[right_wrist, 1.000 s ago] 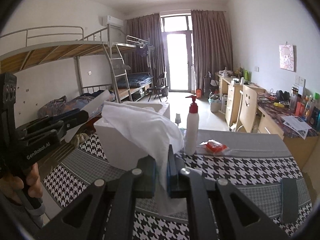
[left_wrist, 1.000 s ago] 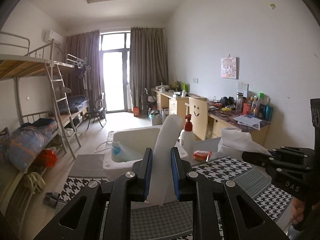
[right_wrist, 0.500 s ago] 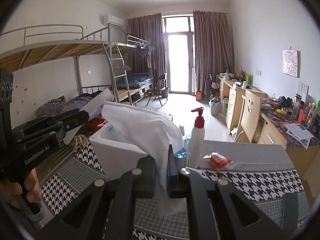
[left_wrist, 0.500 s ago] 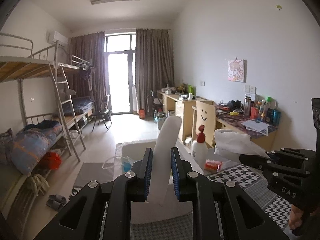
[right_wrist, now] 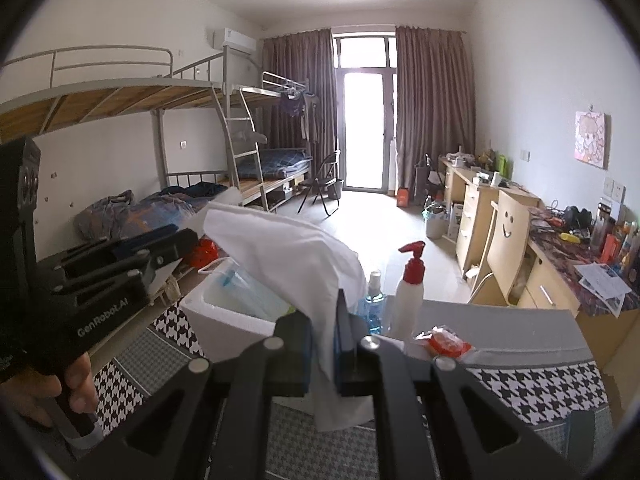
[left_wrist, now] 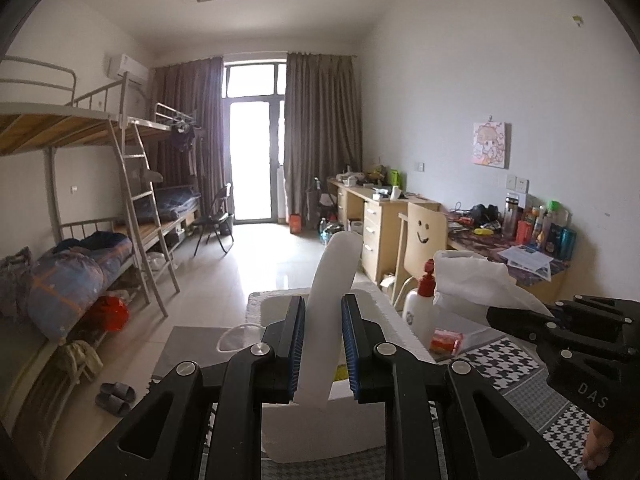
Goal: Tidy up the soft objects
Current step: 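Lift and carry the foam roll and tissue with both tools toward the white foam box, then lower the white tissue into the box and open the right tool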
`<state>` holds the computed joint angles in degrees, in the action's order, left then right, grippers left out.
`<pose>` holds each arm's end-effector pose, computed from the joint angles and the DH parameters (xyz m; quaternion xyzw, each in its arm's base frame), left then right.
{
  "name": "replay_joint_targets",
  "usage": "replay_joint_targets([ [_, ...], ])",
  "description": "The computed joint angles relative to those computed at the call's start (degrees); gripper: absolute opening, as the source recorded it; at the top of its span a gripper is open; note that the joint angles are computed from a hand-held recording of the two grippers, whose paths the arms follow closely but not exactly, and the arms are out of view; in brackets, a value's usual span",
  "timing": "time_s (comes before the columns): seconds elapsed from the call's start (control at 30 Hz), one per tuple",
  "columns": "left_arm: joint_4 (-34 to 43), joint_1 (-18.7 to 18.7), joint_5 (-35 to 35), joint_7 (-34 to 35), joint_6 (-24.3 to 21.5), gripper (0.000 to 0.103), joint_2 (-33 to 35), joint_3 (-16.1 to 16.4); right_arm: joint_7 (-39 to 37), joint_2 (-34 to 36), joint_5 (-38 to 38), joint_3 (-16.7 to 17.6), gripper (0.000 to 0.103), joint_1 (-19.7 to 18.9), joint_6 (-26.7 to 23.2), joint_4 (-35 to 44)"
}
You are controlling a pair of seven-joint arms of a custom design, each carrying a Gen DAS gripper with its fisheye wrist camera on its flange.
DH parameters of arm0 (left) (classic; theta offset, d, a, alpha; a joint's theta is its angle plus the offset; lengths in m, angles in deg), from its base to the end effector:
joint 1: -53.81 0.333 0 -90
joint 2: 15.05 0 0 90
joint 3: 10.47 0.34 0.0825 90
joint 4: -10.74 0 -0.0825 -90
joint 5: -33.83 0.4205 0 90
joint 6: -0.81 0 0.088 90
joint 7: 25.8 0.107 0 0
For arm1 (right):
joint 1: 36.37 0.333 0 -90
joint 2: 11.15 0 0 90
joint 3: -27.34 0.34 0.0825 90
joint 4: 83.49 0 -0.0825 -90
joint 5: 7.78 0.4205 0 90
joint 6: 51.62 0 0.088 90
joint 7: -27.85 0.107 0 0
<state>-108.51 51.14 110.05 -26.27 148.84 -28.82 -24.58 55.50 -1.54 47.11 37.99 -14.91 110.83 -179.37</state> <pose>0.5296 -0.1909 0.6122 -0.6601 0.4751 -0.3445 0.4689 0.6178 0.3254 0.6165 -0.7860 0.2967 -0.1928 0.5070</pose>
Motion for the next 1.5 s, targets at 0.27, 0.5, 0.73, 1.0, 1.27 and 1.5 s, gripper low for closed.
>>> replay_joint_targets([
  [0.27,0.2,0.4,-0.2,0.1,-1.6,0.021,-0.2,0.0,3.8,2.8,-5.5,0.0,0.012,1.1,-0.4,3.3],
  [0.5,-0.4,0.6,-0.2,-0.1,-3.8,0.021,-0.9,0.0,6.1,5.4,-8.4,0.4,0.012,1.0,-3.8,7.2],
  [0.73,-1.1,0.8,-0.7,-0.4,-5.4,0.021,-1.3,-0.1,9.0,8.0,-12.7,0.1,0.012,2.2,-4.6,10.4],
  [1.0,-2.3,1.1,-1.8,-0.4,-6.6,0.021,-2.2,0.2,13.2,11.3,-17.3,-0.3,0.012,2.7,-7.1,14.3],
  [1.27,-3.9,1.8,-2.9,-0.3,-6.4,0.021,-3.5,0.5,19.2,16.0,-22.8,-1.6,0.012,3.8,-11.2,20.6],
  [1.5,-4.3,2.3,-3.3,-0.1,-5.9,0.021,-3.7,0.5,24.1,19.0,-27.2,-2.8,0.012,4.8,-14.1,24.7],
])
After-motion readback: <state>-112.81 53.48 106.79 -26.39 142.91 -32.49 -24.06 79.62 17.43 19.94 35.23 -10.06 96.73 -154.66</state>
